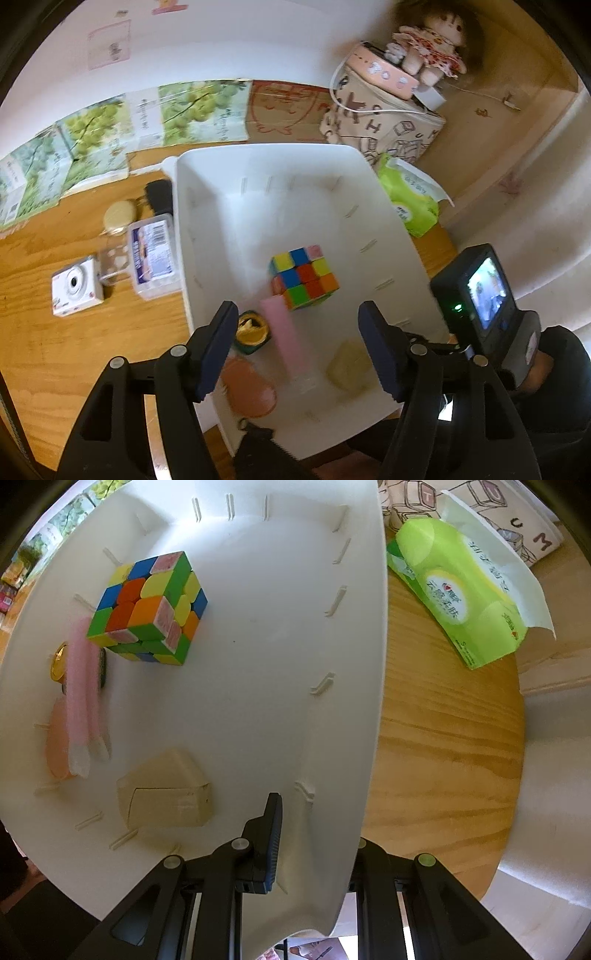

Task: Organize rigid objects
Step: 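Withdraw the open left tool over the desk toward the white charger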

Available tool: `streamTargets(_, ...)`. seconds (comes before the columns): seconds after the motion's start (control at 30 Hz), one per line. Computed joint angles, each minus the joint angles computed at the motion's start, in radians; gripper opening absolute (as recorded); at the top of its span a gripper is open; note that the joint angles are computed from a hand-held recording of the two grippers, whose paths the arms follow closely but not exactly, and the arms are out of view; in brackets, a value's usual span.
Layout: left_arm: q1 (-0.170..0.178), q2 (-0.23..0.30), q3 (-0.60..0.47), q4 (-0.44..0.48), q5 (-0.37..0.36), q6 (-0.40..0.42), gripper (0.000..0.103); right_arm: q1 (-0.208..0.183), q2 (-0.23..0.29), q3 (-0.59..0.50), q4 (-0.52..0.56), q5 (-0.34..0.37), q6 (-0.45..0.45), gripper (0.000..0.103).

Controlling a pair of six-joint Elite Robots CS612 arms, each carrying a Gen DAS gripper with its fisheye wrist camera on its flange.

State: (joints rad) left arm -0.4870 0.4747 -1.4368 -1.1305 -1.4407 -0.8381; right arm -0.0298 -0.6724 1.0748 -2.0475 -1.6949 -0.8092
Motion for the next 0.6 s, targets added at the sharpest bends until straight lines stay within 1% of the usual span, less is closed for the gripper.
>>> streamTargets(0.23,-0.007,0.026,-0.073,0.071,0.027,-0.041,0.071,-0.004,-0.004,0.004,-0.016,-0.002,0.032,0.018)
streamTargets(0.43,-0.011,0.051,-0.143,0.146,0.06,-0.098,0.071,-0.007,-0.01,0.007,-0.031,-0.005,0.057,0.018)
streamTargets(0.6,-0.012,0.069,-0.194,0.227,0.084,-0.148,0.071,-0.008,-0.017,0.02,-0.052,-0.015,0.073,0.018)
